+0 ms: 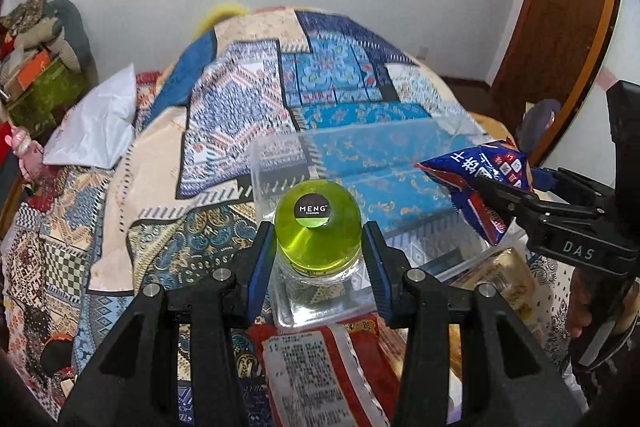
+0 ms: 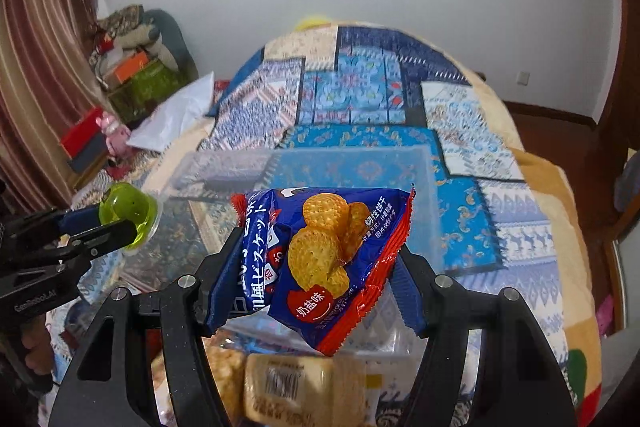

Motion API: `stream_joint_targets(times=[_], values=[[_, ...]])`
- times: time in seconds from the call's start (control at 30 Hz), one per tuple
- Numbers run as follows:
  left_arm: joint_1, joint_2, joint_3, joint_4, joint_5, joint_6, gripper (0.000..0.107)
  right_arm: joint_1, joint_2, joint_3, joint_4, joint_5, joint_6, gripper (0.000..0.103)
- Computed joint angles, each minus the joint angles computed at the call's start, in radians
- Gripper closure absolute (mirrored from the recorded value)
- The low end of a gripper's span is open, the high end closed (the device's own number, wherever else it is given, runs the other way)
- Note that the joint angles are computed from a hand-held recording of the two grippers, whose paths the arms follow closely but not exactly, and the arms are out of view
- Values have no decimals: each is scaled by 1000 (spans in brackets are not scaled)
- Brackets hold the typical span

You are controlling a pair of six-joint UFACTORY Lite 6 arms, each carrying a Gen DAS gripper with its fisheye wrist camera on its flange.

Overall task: Organize snacks
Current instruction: 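Lower the green jar into the clear box with the left tool while the right drops the blue bag in, then grasp the red-and-white bag with the left tool while the right grasps a cracker block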

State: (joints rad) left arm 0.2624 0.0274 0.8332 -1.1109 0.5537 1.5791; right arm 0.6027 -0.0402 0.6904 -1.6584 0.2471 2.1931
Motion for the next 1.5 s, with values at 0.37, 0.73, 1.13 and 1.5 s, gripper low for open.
stream_joint_targets(times=[0.37, 0.73, 1.13, 1.5], values=[[-98, 92, 24, 25, -122, -44, 63, -42, 141, 74, 152, -69, -214, 38], [-23, 44, 46, 69, -39, -112, 59, -31, 65, 41, 342, -49, -396, 33], [136, -227, -149, 80, 49, 1, 19, 120, -280, -121, 508, 153, -524, 28], [165, -310, -350, 105, -5, 66, 17, 232, -356, -298, 468, 181, -340, 27]])
